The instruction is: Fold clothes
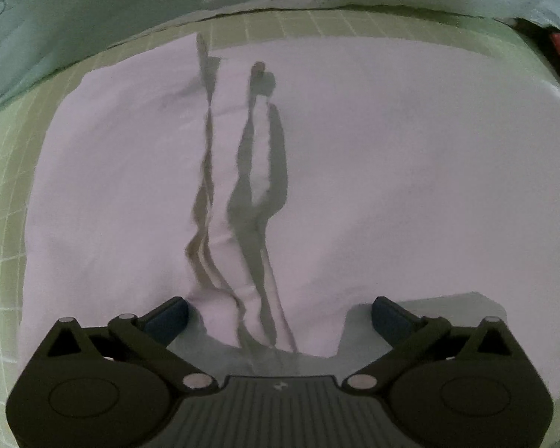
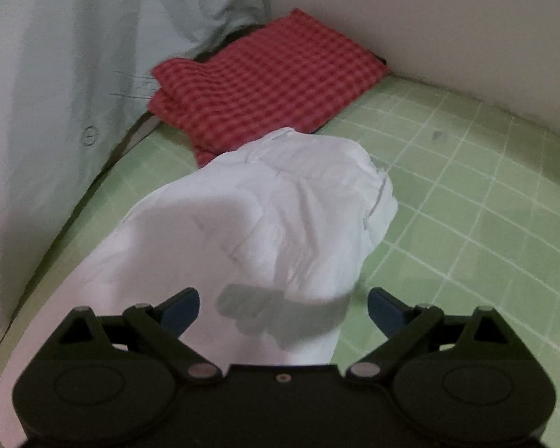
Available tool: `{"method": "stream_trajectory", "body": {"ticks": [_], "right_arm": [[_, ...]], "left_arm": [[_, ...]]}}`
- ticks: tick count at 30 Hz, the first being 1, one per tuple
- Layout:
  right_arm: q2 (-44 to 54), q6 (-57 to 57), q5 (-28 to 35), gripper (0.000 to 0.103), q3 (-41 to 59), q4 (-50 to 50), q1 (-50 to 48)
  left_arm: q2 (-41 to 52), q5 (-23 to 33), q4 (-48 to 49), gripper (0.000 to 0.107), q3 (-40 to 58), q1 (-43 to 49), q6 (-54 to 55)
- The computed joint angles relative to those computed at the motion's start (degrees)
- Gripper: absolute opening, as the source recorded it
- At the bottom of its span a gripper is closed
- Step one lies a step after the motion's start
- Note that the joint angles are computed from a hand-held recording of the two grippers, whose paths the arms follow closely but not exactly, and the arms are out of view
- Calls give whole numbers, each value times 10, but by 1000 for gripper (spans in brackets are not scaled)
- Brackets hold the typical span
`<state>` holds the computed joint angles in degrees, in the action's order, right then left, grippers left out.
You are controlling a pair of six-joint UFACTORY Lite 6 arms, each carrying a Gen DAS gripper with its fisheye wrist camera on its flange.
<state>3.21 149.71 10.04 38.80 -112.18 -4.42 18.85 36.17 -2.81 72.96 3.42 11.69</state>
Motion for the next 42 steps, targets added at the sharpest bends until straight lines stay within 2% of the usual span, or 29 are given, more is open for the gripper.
{"method": "stream_trajectory", "body": {"ticks": [6, 10, 12, 13, 15, 18, 19, 22, 25, 28, 31, 33, 36, 39, 42], "right_arm": [[75, 78, -13, 96, 65, -79, -33], [97, 158, -33, 89, 85, -126, -46], [94, 154, -28, 80, 83, -112, -45], [90, 186, -30, 76, 80, -140, -46], [64, 232, -20, 46, 63, -181, -46], [-1, 132, 1, 22, 34, -130, -22], [-24, 97, 5, 21, 28, -111, -12], [-86, -70, 21, 18, 22, 32, 32], [-138, -207, 56, 17, 28, 154, 101], [-166, -288, 104, 17, 45, 225, 189], [-168, -325, 152, 17, 68, 253, 287], [-151, -325, 172, 17, 82, 263, 346], [-99, -314, 195, 17, 106, 280, 423], [-27, -282, 194, 17, 133, 285, 481], [59, -247, 166, 18, 163, 299, 517]], "left_arm": [[-11, -8, 2, 103, -15, 1, -11], [-5, 5, 8, 103, -8, -1, -18], [-2, 16, 10, 103, 0, -1, -23], [-3, 15, 10, 103, -2, 0, -27], [-7, 14, 6, 103, -5, 1, -32], [-18, 21, -43, 103, -6, 22, -15], [-28, 23, -78, 103, -9, 37, 7], [-62, 18, -173, 103, -15, 74, 72], [-111, -6, -212, 103, -37, 104, 127], [-163, -28, -244, 103, -64, 130, 168], [-198, -39, -223, 103, -81, 162, 173], [-199, -69, -191, 103, -94, 162, 153], [-217, -72, -206, 103, -121, 200, 193], [-209, -67, -230, 103, -124, 237, 236], [-193, -69, -244, 103, -119, 264, 268]]}}
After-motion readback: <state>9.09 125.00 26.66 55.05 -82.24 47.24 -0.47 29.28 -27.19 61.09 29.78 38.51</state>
